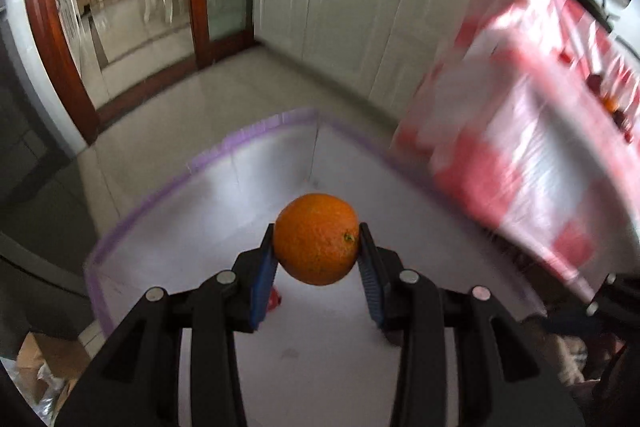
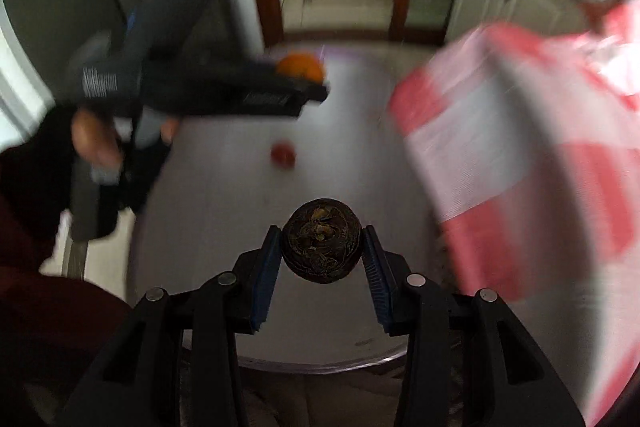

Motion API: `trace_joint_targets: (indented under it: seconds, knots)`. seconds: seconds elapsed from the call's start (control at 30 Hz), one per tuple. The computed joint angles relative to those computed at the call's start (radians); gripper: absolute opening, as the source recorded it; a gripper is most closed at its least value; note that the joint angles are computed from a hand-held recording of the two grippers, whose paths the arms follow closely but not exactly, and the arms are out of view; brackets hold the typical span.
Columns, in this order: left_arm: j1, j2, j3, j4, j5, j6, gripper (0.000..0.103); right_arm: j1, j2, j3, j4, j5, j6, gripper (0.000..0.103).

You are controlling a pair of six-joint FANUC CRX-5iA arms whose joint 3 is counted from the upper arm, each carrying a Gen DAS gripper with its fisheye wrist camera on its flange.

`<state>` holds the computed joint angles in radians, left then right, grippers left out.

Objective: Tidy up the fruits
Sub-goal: 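Carry the beet and tangerine with both tools down into the white box, then open both tools to release the beet and tangerine into the box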

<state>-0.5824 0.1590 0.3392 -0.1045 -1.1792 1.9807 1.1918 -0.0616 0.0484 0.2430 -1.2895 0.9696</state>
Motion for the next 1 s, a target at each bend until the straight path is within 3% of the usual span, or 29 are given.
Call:
trace_joint_targets:
  seconds: [0.1, 0.27, 0.43, 0.67, 0.8, 0.87, 1.0]
  knots:
    - [0.009, 0.057, 0.035, 0.029, -0.057, -0.04, 0.039, -0.025, 0.083, 0.086, -0.123, -0.076, 0.106, 0.041]
    - [0.035, 0.157, 0.09, 0.085, -0.108, -0.092, 0.039, -0.026, 0.176, 0.167, -0.206, -0.153, 0.199, 0.041]
    - [0.04, 0.222, 0.131, 0.114, -0.16, -0.111, 0.039, -0.026, 0.22, 0.195, -0.243, -0.211, 0.206, 0.041]
    - [0.053, 0.228, 0.093, 0.131, -0.174, -0.122, 0.039, -0.023, 0.24, 0.207, -0.262, -0.246, 0.184, 0.042]
    - [0.052, 0.226, 0.09, 0.126, -0.177, -0.135, 0.04, -0.025, 0.236, 0.206, -0.248, -0.242, 0.156, 0.049]
    - [0.053, 0.223, 0.09, 0.13, -0.175, -0.14, 0.049, -0.017, 0.222, 0.194, -0.225, -0.228, 0.133, 0.059]
    - [0.049, 0.21, 0.11, 0.097, -0.164, -0.107, 0.072, 0.022, 0.175, 0.176, -0.123, -0.156, 0.096, 0.062]
